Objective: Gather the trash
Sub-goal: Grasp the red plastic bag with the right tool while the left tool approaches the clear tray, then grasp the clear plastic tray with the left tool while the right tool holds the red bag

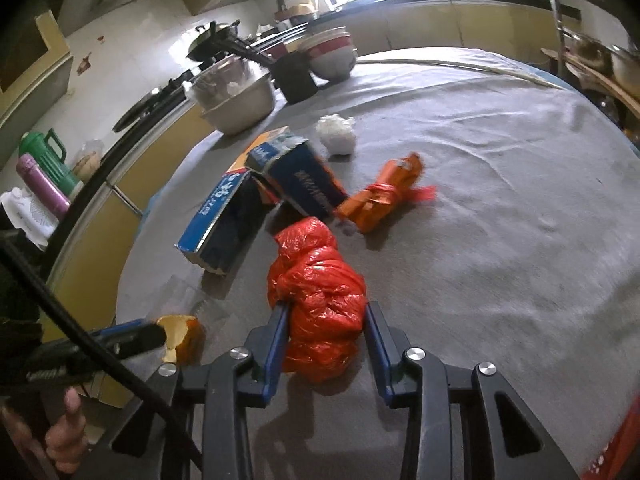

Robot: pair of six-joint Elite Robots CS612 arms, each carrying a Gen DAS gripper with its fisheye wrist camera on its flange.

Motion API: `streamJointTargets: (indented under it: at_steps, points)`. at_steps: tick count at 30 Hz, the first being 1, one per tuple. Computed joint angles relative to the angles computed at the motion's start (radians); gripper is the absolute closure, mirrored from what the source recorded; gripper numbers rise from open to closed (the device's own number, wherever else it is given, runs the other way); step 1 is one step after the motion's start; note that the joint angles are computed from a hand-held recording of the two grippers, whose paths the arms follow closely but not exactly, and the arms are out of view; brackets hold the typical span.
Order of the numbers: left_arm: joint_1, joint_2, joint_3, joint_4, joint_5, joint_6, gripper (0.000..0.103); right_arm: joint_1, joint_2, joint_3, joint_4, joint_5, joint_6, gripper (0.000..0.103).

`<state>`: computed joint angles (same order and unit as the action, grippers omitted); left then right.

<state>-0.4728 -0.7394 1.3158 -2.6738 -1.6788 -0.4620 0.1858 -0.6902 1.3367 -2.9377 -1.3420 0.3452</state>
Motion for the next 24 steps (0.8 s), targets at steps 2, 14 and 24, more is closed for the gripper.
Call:
streamJointTargets:
  at_steps: [2, 14, 24]
  points:
    - [-0.009, -0.001, 0.003, -0.013, 0.004, 0.023, 0.033, -0.006, -0.012, 0.024, -0.009, 0.004, 0.009, 0.063]
    - [-0.079, 0.001, -0.004, -0.099, 0.063, 0.183, 0.033, -0.046, -0.069, 0.17, -0.116, 0.015, 0.104, 0.063]
    - [-0.078, -0.048, 0.061, -0.141, 0.115, 0.159, 0.032, -0.079, -0.083, 0.229, -0.193, 0.043, 0.163, 0.063]
